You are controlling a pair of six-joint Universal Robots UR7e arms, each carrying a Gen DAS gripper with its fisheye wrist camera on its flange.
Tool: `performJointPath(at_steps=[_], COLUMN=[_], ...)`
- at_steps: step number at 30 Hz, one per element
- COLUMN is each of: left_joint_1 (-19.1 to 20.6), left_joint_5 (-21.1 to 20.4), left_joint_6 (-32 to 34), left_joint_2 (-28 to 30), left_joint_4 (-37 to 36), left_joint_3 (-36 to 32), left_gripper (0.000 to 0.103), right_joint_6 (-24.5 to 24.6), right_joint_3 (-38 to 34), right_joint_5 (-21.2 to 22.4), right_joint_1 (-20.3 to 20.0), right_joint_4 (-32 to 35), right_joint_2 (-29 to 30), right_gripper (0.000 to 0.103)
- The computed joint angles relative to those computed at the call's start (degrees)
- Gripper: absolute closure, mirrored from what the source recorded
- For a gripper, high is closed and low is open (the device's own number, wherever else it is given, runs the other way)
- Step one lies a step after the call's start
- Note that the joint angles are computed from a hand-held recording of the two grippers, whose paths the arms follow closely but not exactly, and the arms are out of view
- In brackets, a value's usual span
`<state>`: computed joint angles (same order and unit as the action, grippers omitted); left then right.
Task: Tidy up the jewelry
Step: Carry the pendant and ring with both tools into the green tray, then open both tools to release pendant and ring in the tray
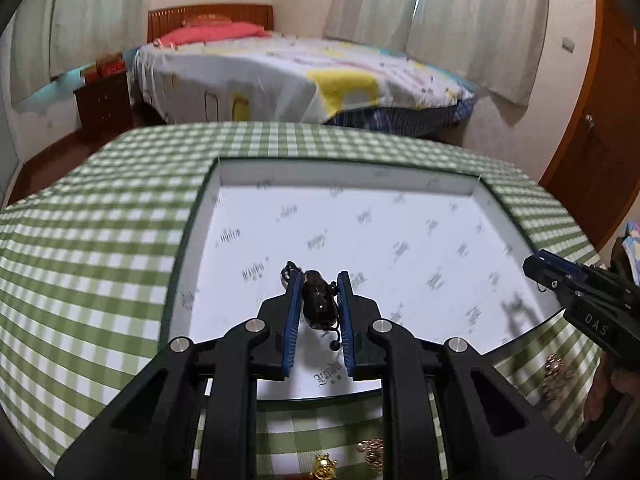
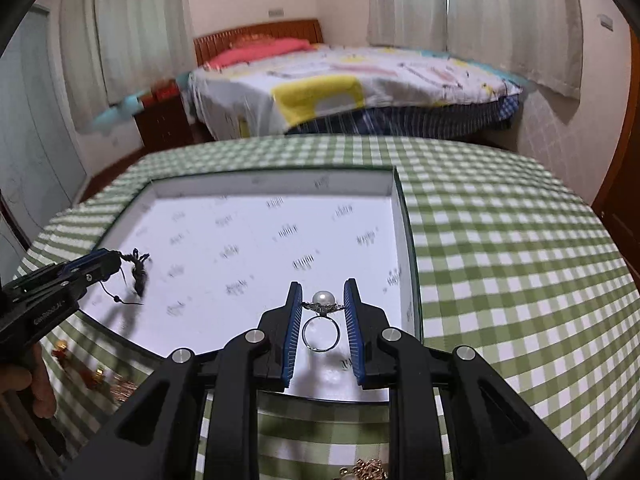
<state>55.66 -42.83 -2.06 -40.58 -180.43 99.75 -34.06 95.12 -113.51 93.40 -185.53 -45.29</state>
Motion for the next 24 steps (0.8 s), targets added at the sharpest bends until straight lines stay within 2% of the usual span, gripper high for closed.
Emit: performJointPath(at_steps=[7, 9, 10, 12, 14, 16, 19, 24], left_joint_1=[1.0, 1.2, 1.2, 1.2, 0.9, 0.7, -0.2, -3.5], left_joint_5=[-1.2, -1.5, -1.5, -1.8, -1.6, -1.6, -0.9, 1.3], left_joint_6=[-1.6, -2.0, -2.1, -1.9, -2.1, -2.5, -2.9, -4.2], left_joint_2=[0.3, 0.4, 0.4, 0.3, 0.2, -0.2, -1.2, -4.2], left_joint_4=[3.6, 4.1, 4.2, 4.3, 4.0, 4.0, 2.6, -2.1], left_joint_3=[-0.4, -0.4, -0.3, -0.1, 0.1, 0.4, 1.7, 7.0], left_gripper=[0.083, 0.076, 0.071, 0.067, 0.059, 0.058, 0.051, 0.048], right_joint_6=[0.8, 1.0, 1.0, 0.9, 0.7, 1.1, 1.3, 1.0], right_joint_3=[-1.2, -1.1, -1.0, -0.6, -0.6, 0.0, 2.2, 8.9], right_joint_5=[-2.3, -2.3, -2.3, -1.8, -2.0, -1.6, -0.6, 0.9], right_joint_1=[-0.6, -0.7, -0.7, -0.7, -0.6, -0.5, 0.1, 1.8], right_joint_4=[3.3, 3.5, 3.3, 2.8, 2.5, 2.2, 0.3, -5.7], right_joint_2=[1.0, 1.0, 1.1, 1.0, 1.0, 0.4, -1.3, -5.1], right_gripper=[0.080, 0.073, 0.064, 0.059, 0.058, 0.058, 0.058, 0.058])
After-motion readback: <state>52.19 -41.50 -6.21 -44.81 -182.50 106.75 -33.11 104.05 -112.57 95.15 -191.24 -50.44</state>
